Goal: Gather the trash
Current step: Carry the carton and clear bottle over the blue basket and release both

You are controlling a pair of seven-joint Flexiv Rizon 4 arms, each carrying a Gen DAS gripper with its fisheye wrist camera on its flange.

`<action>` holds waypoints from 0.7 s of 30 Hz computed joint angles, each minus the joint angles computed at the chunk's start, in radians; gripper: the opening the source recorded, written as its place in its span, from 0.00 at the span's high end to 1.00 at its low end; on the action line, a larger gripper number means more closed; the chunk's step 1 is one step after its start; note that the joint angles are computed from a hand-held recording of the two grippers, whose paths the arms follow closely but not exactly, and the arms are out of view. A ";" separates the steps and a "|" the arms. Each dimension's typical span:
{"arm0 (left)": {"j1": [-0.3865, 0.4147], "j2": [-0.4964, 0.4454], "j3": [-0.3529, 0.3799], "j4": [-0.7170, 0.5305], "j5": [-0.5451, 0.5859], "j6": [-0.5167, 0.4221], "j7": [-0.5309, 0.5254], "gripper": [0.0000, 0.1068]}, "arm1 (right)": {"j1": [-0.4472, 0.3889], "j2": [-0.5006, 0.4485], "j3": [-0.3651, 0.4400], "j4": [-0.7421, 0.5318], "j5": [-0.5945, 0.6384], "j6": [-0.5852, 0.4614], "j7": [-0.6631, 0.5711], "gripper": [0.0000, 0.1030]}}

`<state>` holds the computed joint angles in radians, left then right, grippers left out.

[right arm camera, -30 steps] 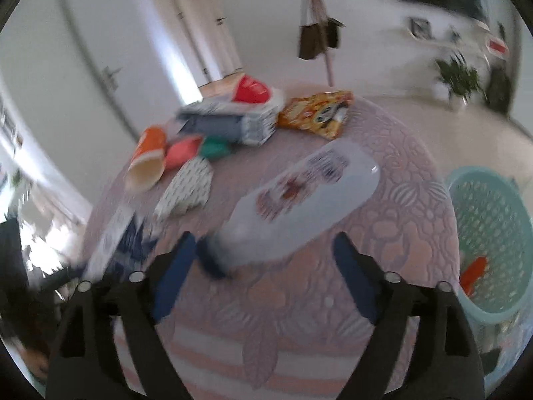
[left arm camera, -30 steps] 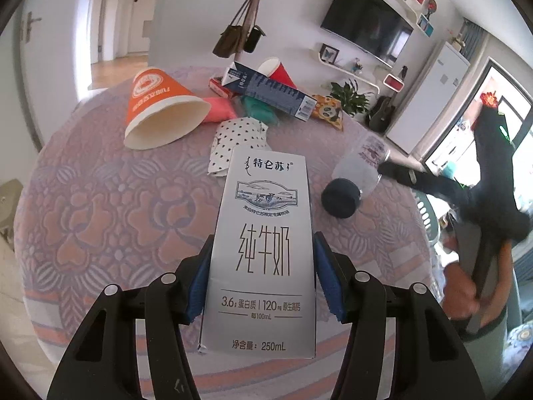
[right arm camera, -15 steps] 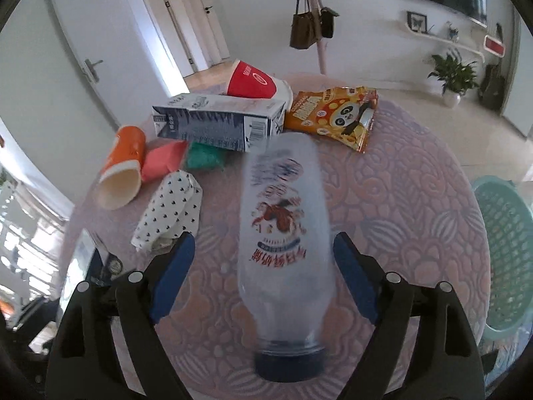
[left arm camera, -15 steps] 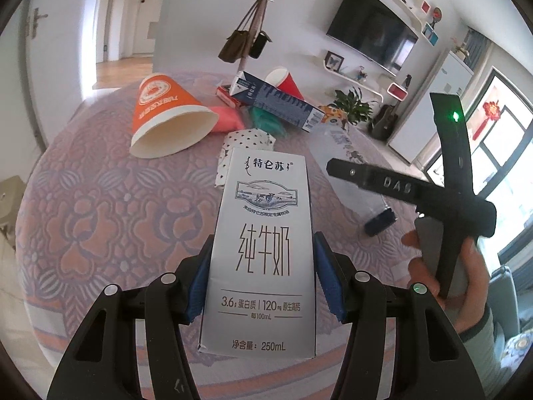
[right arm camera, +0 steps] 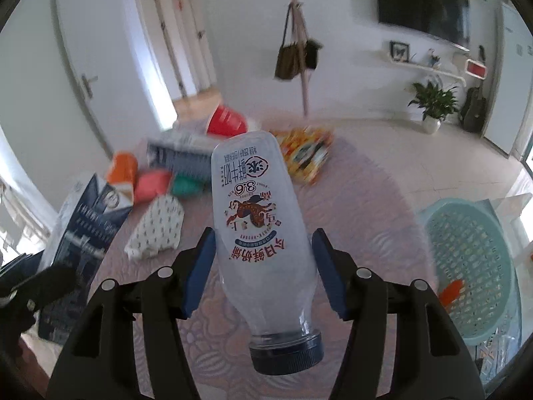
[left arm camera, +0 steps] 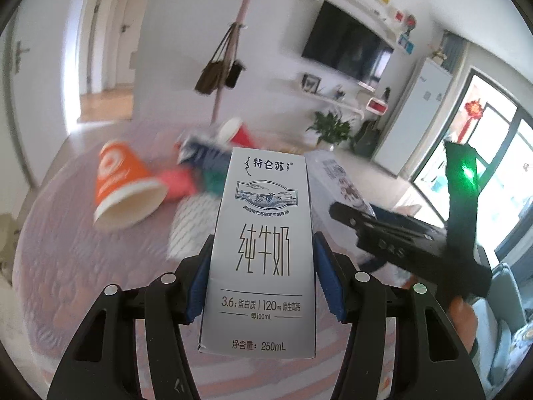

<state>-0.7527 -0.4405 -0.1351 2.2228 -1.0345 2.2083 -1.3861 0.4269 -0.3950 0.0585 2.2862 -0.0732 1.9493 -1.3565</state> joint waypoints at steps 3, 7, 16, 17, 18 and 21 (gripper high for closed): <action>0.002 -0.035 0.004 -0.086 0.024 -0.006 0.038 0.49 | -0.089 0.028 0.034 0.016 -0.018 0.047 0.017 0.46; -0.008 -0.093 0.016 -0.227 0.023 -0.066 0.119 0.49 | -0.237 0.045 0.079 0.028 -0.080 0.089 0.080 0.46; -0.125 -0.291 0.175 -0.601 -0.042 -0.303 0.270 0.49 | -0.451 0.013 0.061 0.009 -0.183 0.103 0.235 0.46; -0.143 -0.321 0.211 -0.648 -0.042 -0.345 0.270 0.49 | -0.465 0.005 0.054 0.003 -0.184 0.095 0.250 0.46; -0.163 -0.345 0.247 -0.682 -0.040 -0.376 0.259 0.49 | -0.480 -0.004 0.051 -0.006 -0.188 0.083 0.265 0.46; -0.202 -0.437 0.350 -0.805 -0.004 -0.492 0.206 0.49 | -0.533 -0.040 0.057 -0.032 -0.205 0.047 0.309 0.46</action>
<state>-0.9549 -0.8775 0.2149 1.4180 -1.0380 1.7163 -1.1801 -0.1062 -0.4355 0.1157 2.2540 -0.2784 1.9960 -1.0471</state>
